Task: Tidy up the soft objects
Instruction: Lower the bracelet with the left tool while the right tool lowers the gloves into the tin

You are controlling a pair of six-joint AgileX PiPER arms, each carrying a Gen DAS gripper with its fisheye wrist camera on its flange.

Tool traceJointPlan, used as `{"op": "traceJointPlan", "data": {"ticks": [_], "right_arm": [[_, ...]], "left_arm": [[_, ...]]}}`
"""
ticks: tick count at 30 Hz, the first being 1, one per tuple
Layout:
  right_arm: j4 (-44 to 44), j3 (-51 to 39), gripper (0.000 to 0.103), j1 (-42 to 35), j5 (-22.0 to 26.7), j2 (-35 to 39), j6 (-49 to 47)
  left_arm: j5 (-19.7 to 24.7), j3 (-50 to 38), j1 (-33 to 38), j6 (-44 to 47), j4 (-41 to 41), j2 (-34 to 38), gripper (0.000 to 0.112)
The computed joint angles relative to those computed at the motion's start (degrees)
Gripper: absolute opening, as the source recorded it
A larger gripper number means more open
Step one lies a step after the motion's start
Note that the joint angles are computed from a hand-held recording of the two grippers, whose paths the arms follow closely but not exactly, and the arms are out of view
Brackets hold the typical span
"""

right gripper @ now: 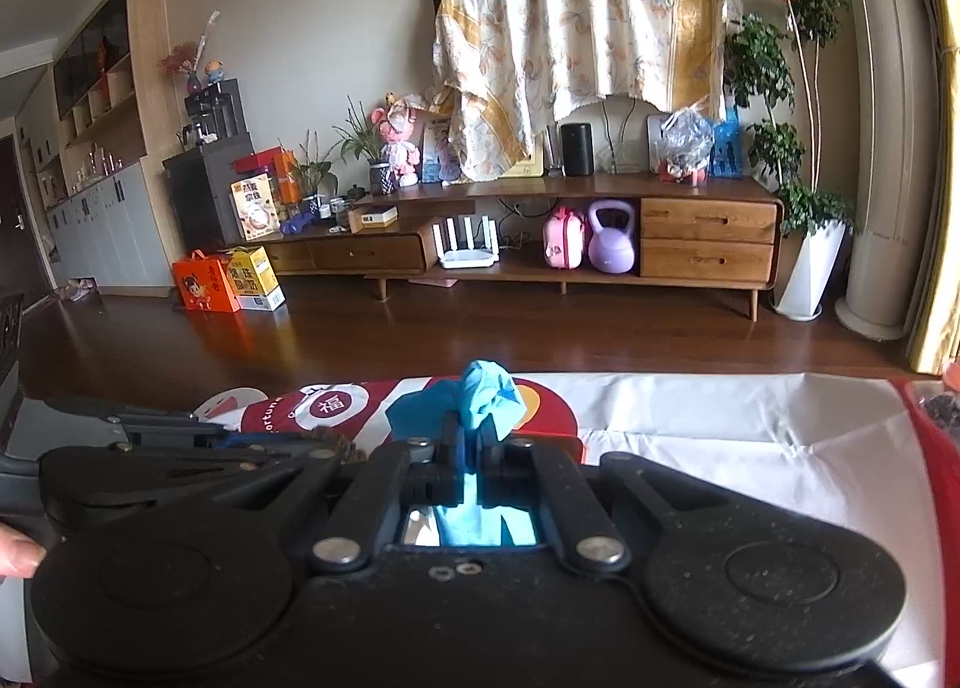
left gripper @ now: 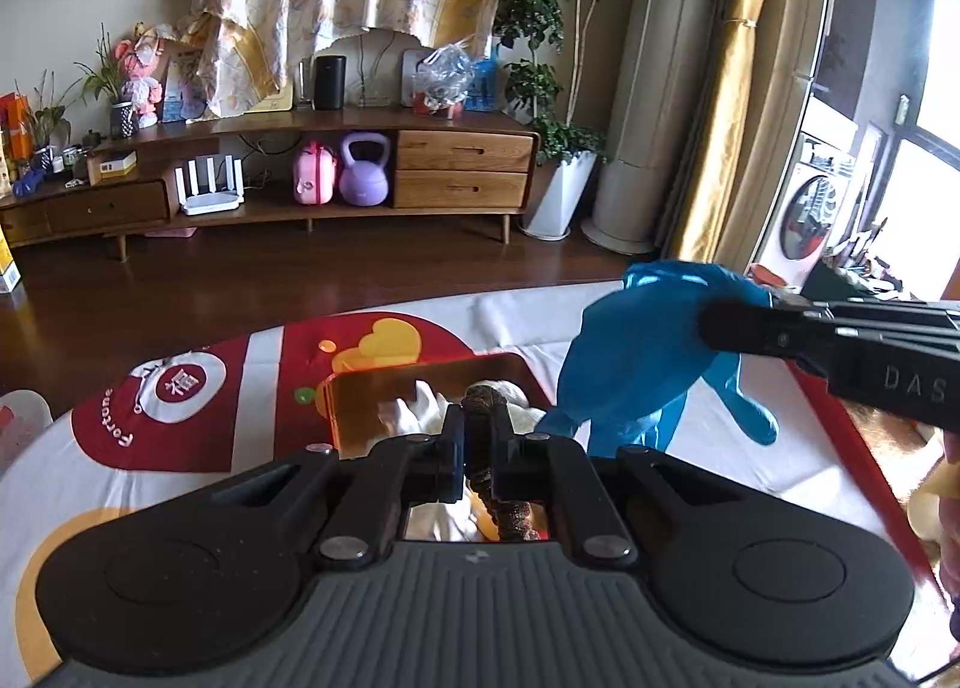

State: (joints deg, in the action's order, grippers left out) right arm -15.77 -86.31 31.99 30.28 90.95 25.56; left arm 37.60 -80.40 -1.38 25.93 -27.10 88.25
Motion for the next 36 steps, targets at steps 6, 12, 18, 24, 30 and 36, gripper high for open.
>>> {"op": "traceJointPlan", "data": {"ticks": [6, 12, 18, 24, 30, 36], "right_arm": [[1.58, -2.24, 0.002, -1.41, -1.13, 5.55, -1.18], [2.89, -3.7, 0.002, -2.8, -2.48, 10.14, -1.58], [3.41, -4.43, 0.002, -3.61, -3.17, 13.81, -1.5], [5.24, -5.33, 0.002, -3.71, -2.74, 16.95, -3.59], [6.2, -6.04, 0.002, -3.48, -1.82, 19.57, -4.91], [5.87, -6.47, 0.005, -3.02, -1.12, 21.11, -4.78]], "left_arm": [[-1.95, -4.99, -0.38, -1.83, 1.2, 7.11, 0.007], [-3.52, -8.04, -0.95, -2.33, 1.19, 12.78, 0.007], [-4.46, -10.63, -0.71, -2.27, -0.44, 17.85, 0.007], [-5.21, -12.84, -0.82, -1.56, -1.26, 21.8, 0.007], [-5.13, -14.86, -1.21, -3.27, 0.48, 25.13, 0.007], [-5.0, -15.19, -1.72, -4.33, 3.05, 27.14, 0.007]]}}
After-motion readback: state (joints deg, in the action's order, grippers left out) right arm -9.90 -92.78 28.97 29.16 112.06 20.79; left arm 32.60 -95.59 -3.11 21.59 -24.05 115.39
